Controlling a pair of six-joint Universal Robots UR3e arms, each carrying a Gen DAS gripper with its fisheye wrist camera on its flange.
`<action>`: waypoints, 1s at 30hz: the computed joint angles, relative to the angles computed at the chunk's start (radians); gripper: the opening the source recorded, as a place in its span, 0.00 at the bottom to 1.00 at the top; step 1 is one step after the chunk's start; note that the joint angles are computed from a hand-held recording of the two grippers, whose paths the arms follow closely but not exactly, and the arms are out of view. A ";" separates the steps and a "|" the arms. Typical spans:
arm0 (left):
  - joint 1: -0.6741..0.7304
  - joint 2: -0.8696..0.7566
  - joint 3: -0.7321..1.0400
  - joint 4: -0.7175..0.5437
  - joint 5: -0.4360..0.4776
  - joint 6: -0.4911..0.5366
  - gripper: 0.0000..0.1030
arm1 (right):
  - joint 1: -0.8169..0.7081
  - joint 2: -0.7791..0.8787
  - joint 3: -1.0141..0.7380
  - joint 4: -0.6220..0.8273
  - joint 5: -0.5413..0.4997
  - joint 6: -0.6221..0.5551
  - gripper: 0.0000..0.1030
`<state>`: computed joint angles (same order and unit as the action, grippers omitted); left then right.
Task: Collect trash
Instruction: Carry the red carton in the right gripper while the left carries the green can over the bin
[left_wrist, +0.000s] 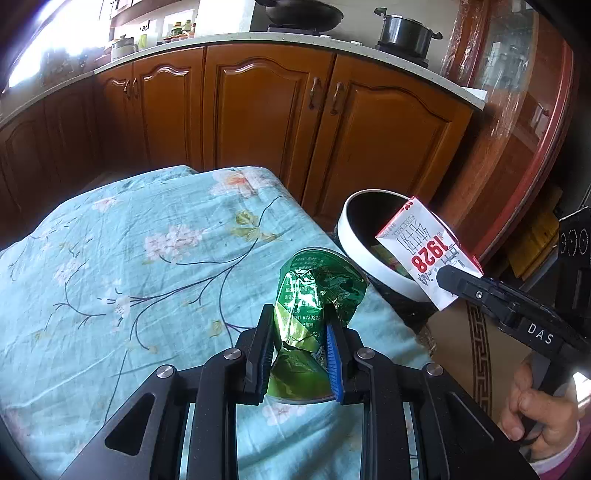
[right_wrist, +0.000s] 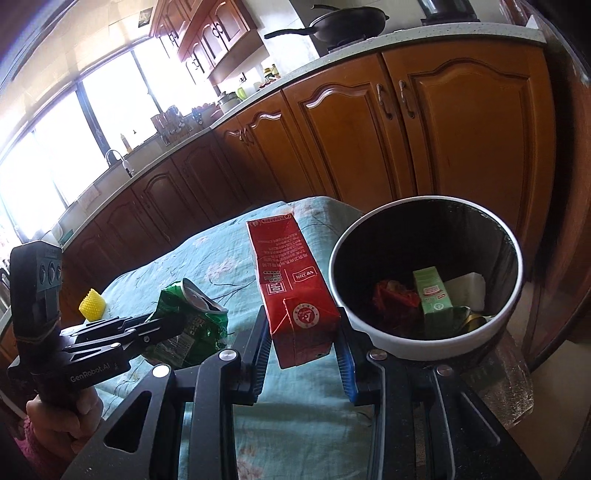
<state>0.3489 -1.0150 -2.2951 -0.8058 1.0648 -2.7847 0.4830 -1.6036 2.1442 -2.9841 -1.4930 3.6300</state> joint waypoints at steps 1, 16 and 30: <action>-0.013 -0.013 0.007 0.009 0.002 -0.010 0.23 | -0.007 -0.014 0.012 0.002 0.000 -0.001 0.32; -0.199 -0.240 0.141 0.150 0.049 -0.155 0.23 | -0.147 -0.227 0.171 0.067 0.012 -0.043 0.32; -0.321 -0.472 0.303 0.254 0.085 -0.256 0.23 | -0.286 -0.356 0.227 0.155 0.056 -0.106 0.31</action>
